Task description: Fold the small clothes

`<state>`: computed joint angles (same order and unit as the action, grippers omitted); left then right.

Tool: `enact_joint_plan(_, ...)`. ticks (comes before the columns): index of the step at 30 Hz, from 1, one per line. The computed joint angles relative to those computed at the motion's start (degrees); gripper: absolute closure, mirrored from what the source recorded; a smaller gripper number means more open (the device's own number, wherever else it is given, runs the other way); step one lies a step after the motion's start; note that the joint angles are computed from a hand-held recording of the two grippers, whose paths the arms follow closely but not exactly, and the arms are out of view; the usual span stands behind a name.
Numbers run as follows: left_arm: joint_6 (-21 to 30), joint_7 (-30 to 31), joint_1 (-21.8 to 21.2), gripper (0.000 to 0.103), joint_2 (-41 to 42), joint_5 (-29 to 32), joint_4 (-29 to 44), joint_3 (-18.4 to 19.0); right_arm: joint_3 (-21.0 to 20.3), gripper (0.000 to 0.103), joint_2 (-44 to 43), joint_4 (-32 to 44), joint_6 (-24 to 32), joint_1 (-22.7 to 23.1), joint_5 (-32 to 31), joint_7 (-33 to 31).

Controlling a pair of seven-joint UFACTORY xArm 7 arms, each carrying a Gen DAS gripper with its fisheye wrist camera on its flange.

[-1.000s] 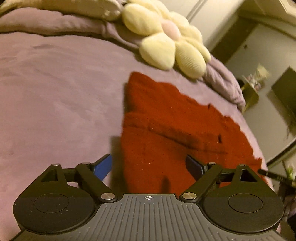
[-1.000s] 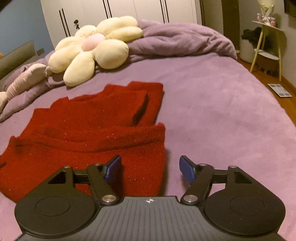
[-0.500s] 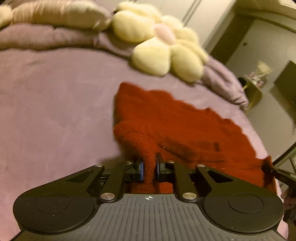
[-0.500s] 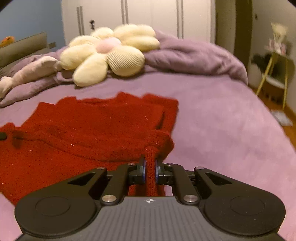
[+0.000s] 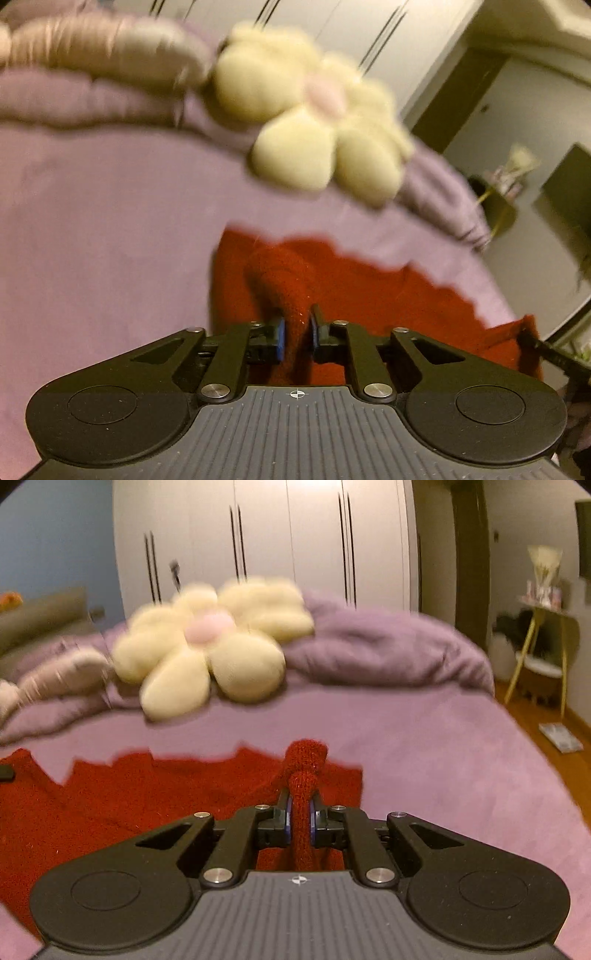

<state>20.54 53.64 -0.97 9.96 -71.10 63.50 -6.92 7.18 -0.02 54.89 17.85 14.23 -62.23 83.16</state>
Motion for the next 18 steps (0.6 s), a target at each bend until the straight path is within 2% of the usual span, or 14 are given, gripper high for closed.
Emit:
enact_joint_plan(1,0.04,-0.50,1.09,0.068,1.24,0.72,0.21,-1.19,-0.09,0.095,1.09,-0.14,-0.58,-0.09,1.70,-1.41)
enact_joint_plan(2,0.70,0.58,0.26,0.051,1.96,0.09,0.32,-0.16,-0.30,0.094,2.25,-0.15,-1.40,-0.18,4.97,-4.48)
enact_joint_plan(4,-0.03,2.31,0.59,0.041,2.83,-0.78,0.08,-0.60,-0.95,0.089,3.03,-0.63,-1.91,0.29,6.12,-5.57)
enact_joint_plan(6,1.09,3.66,1.39,0.047,3.57,-1.64,0.17,-0.82,-1.70,0.087,3.25,-1.48,-3.81,0.42,6.52,-5.89)
enact_joint_plan(7,1.26,3.76,1.53,0.064,3.79,-1.85,0.25,-0.89,-2.04,0.087,3.42,-1.59,-4.12,0.53,6.47,-5.81)
enact_joint_plan(8,2.05,4.09,1.88,0.086,3.99,-2.59,0.43,-1.03,-2.30,0.087,3.60,-1.61,-4.33,0.66,6.38,-5.84)
enact_joint_plan(9,3.03,3.31,2.06,0.090,4.11,-2.68,0.71,-0.99,-2.42,0.087,3.84,-1.66,-4.76,0.74,7.04,-6.54)
enact_joint_plan(10,3.25,3.15,2.17,0.091,3.84,-3.14,0.67,-0.99,-2.51,0.095,3.69,-1.70,-4.38,1.09,6.96,-6.51)
enact_joint_plan(13,3.82,7.67,2.12,0.092,-0.02,-4.76,-0.69,-0.98,-2.14,0.096,1.91,-1.53,-2.25,2.21,3.61,-6.34)
enact_joint_plan(16,4.94,9.28,1.14,0.092,-3.83,-5.57,0.42,0.45,-0.74,0.096,-1.61,-0.21,-0.08,1.75,-7.71,0.91)
enact_joint_plan(18,0.39,11.67,-0.62,0.092,-2.91,-7.41,4.52,0.51,0.46,0.096,-1.10,3.40,4.23,1.03,-13.01,6.41)
